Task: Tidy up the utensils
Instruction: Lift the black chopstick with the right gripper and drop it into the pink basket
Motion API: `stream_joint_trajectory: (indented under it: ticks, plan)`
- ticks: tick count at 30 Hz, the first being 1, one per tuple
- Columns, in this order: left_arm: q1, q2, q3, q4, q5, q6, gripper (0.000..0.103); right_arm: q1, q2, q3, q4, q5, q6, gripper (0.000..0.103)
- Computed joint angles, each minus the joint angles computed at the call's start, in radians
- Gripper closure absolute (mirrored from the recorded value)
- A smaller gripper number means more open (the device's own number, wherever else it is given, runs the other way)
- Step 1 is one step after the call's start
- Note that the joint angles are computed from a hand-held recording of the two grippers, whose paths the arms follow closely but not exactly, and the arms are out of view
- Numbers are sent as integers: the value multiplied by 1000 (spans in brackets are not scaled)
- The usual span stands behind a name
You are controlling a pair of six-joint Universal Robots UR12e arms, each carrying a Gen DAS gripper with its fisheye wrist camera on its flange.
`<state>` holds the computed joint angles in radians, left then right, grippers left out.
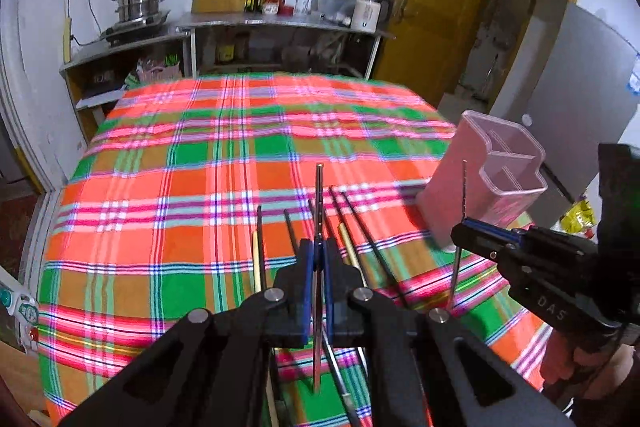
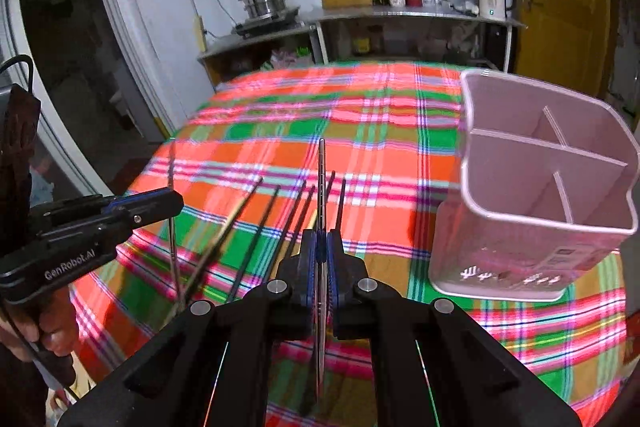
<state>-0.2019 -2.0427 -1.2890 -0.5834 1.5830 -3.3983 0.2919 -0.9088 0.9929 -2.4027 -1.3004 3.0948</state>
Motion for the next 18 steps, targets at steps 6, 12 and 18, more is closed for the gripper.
stream_joint_trajectory:
  ticks: [6,12,18]
  plan:
    - [-7,17,1,19,0,12,97,-6,-29,30,-57,14,15,98]
    - [-16,16,27,26,-4,19,98,-12,-51,54,-107,22,30,98]
    - [-26,-4,90,8,-35,34,98,-27,-67,57,-146,33,53,98]
